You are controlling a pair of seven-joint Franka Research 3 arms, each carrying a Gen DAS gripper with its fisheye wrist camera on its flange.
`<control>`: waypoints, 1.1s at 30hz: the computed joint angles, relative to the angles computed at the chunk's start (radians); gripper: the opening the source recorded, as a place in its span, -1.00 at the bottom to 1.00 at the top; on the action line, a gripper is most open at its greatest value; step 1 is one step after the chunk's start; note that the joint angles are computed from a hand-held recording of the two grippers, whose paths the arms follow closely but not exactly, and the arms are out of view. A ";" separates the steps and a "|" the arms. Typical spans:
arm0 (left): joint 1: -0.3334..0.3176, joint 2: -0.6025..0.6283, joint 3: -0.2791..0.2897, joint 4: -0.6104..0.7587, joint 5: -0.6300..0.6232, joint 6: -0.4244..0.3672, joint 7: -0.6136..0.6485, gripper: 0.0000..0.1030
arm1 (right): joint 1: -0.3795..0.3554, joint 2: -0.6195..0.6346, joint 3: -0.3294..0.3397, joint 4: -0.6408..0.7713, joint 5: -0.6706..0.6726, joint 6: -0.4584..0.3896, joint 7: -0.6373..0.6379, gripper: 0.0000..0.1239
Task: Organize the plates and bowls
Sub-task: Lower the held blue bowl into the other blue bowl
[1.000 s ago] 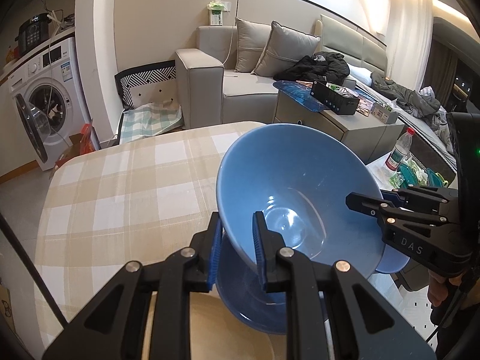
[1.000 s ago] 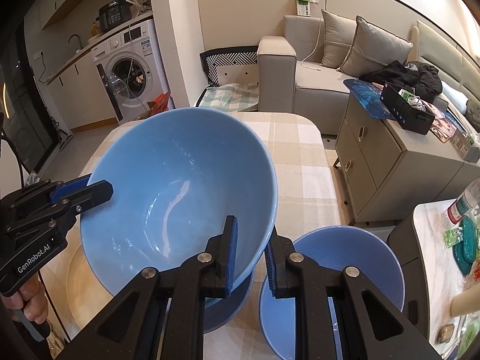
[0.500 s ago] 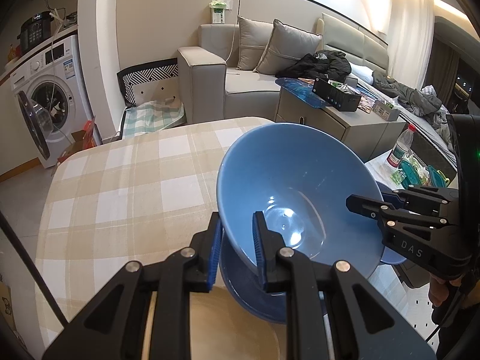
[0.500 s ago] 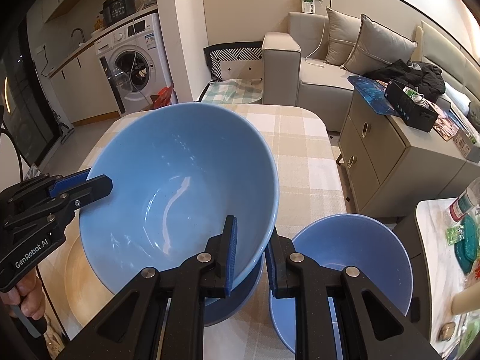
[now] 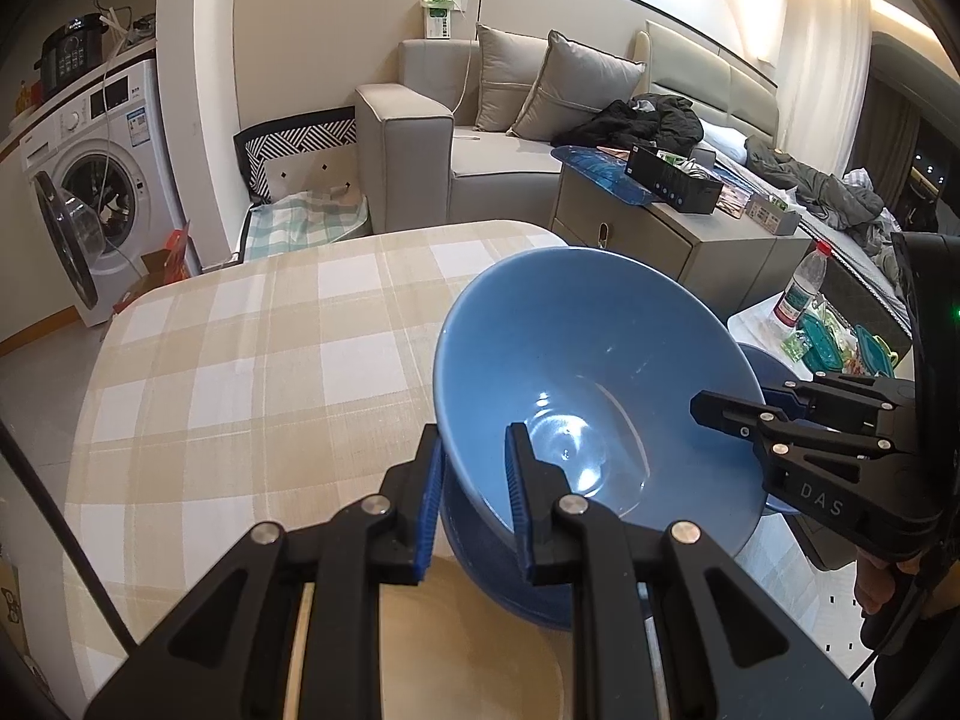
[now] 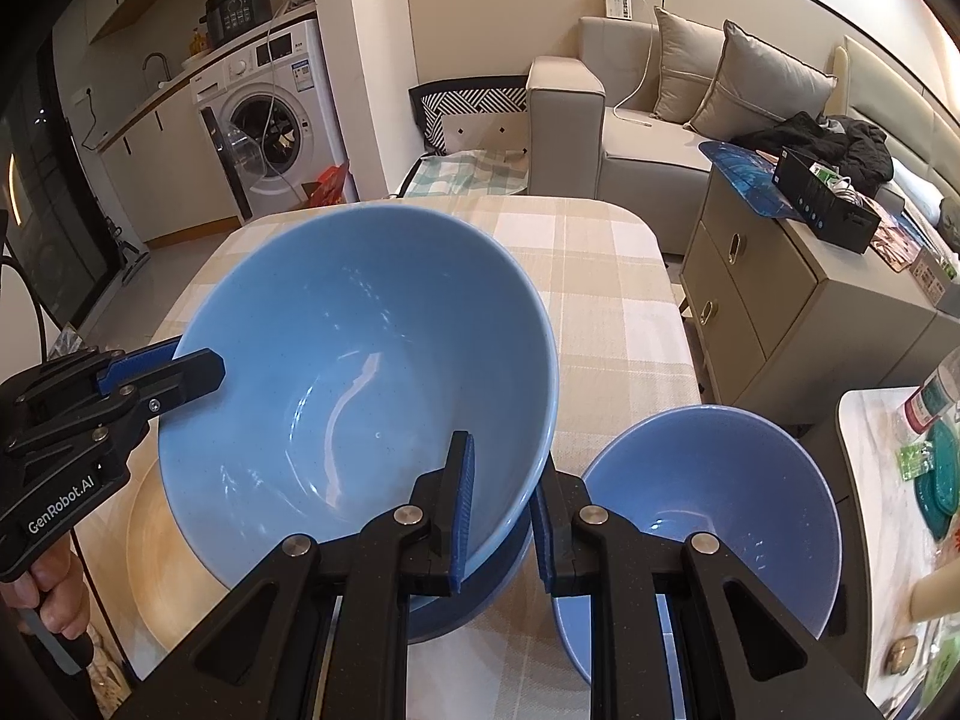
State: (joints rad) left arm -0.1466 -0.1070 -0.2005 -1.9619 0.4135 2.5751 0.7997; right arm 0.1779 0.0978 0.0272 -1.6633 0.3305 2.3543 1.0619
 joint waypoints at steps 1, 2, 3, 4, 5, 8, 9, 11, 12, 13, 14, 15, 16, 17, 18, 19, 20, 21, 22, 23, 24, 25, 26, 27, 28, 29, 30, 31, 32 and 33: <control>-0.001 0.001 0.000 -0.001 -0.002 0.002 0.001 -0.65 | 0.000 -0.001 0.000 -0.003 0.000 0.001 0.000 -0.72; -0.002 0.000 0.000 -0.004 -0.005 0.003 0.002 -0.65 | -0.001 0.000 -0.001 -0.004 0.000 0.000 0.002 -0.72; -0.002 0.001 0.000 -0.005 -0.007 0.004 0.003 -0.65 | -0.002 0.000 -0.002 -0.005 0.000 -0.002 0.002 -0.72; -0.003 0.003 0.000 -0.004 -0.007 0.002 0.003 -0.65 | -0.002 -0.002 -0.002 -0.009 -0.001 -0.002 0.001 -0.72; -0.003 0.003 0.000 -0.005 -0.008 0.003 0.005 -0.65 | -0.002 -0.002 -0.003 -0.011 -0.002 -0.003 0.002 -0.72; -0.005 0.004 -0.001 -0.008 -0.014 0.000 0.008 -0.65 | -0.003 -0.002 -0.003 -0.013 -0.007 -0.007 0.006 -0.72; -0.006 0.005 -0.001 -0.007 -0.015 -0.003 0.009 -0.65 | -0.003 -0.007 -0.003 -0.021 -0.008 -0.005 0.006 -0.72; -0.007 0.006 -0.001 -0.009 -0.015 -0.004 0.011 -0.65 | -0.003 -0.010 -0.004 -0.029 -0.011 -0.004 0.008 -0.72; -0.008 0.007 -0.002 -0.010 -0.016 -0.006 0.011 -0.65 | -0.002 -0.011 -0.004 -0.031 -0.013 -0.005 0.009 -0.72; -0.009 0.008 -0.001 -0.011 -0.019 -0.006 0.013 -0.65 | -0.002 -0.011 -0.004 -0.032 -0.016 -0.007 0.010 -0.72; -0.010 0.008 -0.001 -0.011 -0.021 -0.008 0.013 -0.65 | -0.002 -0.011 -0.004 -0.033 -0.018 -0.007 0.011 -0.72; -0.010 0.009 -0.002 -0.013 -0.020 -0.007 0.012 -0.65 | -0.002 -0.014 -0.004 -0.039 -0.020 -0.006 0.011 -0.72; -0.010 0.010 -0.001 -0.014 -0.023 -0.006 0.014 -0.65 | -0.002 -0.014 -0.005 -0.039 -0.024 -0.007 0.012 -0.72; -0.011 0.010 -0.001 -0.015 -0.025 -0.006 0.017 -0.65 | -0.002 -0.015 -0.005 -0.041 -0.026 -0.007 0.012 -0.72; -0.011 0.011 0.000 -0.016 -0.028 -0.005 0.019 -0.65 | -0.002 -0.016 -0.005 -0.044 -0.030 -0.008 0.014 -0.72; -0.012 0.012 0.000 -0.016 -0.032 -0.005 0.021 -0.65 | -0.002 -0.015 -0.005 -0.043 -0.033 -0.010 0.015 -0.72; -0.012 0.013 0.000 -0.016 -0.033 -0.005 0.022 -0.65 | -0.002 -0.014 -0.005 -0.043 -0.035 -0.011 0.016 -0.72; -0.012 0.014 0.001 -0.016 -0.036 -0.006 0.025 -0.65 | -0.001 -0.016 -0.005 -0.045 -0.037 -0.011 0.018 -0.72; -0.012 0.015 0.001 -0.016 -0.037 -0.008 0.026 -0.65 | 0.000 -0.016 -0.005 -0.047 -0.039 -0.010 0.020 -0.72; -0.012 0.016 0.001 -0.016 -0.035 -0.009 0.027 -0.65 | 0.000 -0.016 -0.004 -0.048 -0.041 -0.010 0.021 -0.72; -0.012 0.018 0.001 -0.015 -0.037 -0.011 0.029 -0.65 | 0.001 -0.014 -0.004 -0.046 -0.045 -0.012 0.023 -0.72; -0.012 0.020 0.002 -0.014 -0.040 -0.013 0.034 -0.65 | 0.002 -0.012 -0.004 -0.043 -0.048 -0.014 0.026 -0.72; -0.012 0.021 0.002 -0.014 -0.042 -0.014 0.036 -0.65 | 0.002 -0.009 -0.004 -0.040 -0.052 -0.016 0.027 -0.72; -0.012 0.023 0.003 -0.014 -0.044 -0.015 0.037 -0.65 | 0.002 -0.006 -0.004 -0.037 -0.054 -0.018 0.029 -0.72; -0.012 0.024 0.002 -0.013 -0.044 -0.017 0.037 -0.65 | 0.003 -0.005 -0.004 -0.035 -0.056 -0.019 0.029 -0.72; -0.012 0.025 0.003 -0.013 -0.045 -0.018 0.038 -0.65 | 0.003 -0.003 -0.004 -0.034 -0.059 -0.021 0.031 -0.72; -0.012 0.027 0.003 -0.012 -0.045 -0.020 0.038 -0.65 | 0.003 -0.004 -0.004 -0.036 -0.060 -0.021 0.031 -0.72; -0.012 0.028 0.003 -0.012 -0.044 -0.022 0.039 -0.65 | 0.004 -0.002 -0.004 -0.035 -0.063 -0.021 0.032 -0.72; -0.012 0.030 0.003 -0.011 -0.046 -0.022 0.041 -0.65 | 0.004 -0.002 -0.004 -0.036 -0.065 -0.021 0.033 -0.72; -0.013 0.031 0.004 -0.010 -0.050 -0.023 0.043 -0.65 | 0.004 -0.003 -0.004 -0.037 -0.066 -0.023 0.034 -0.72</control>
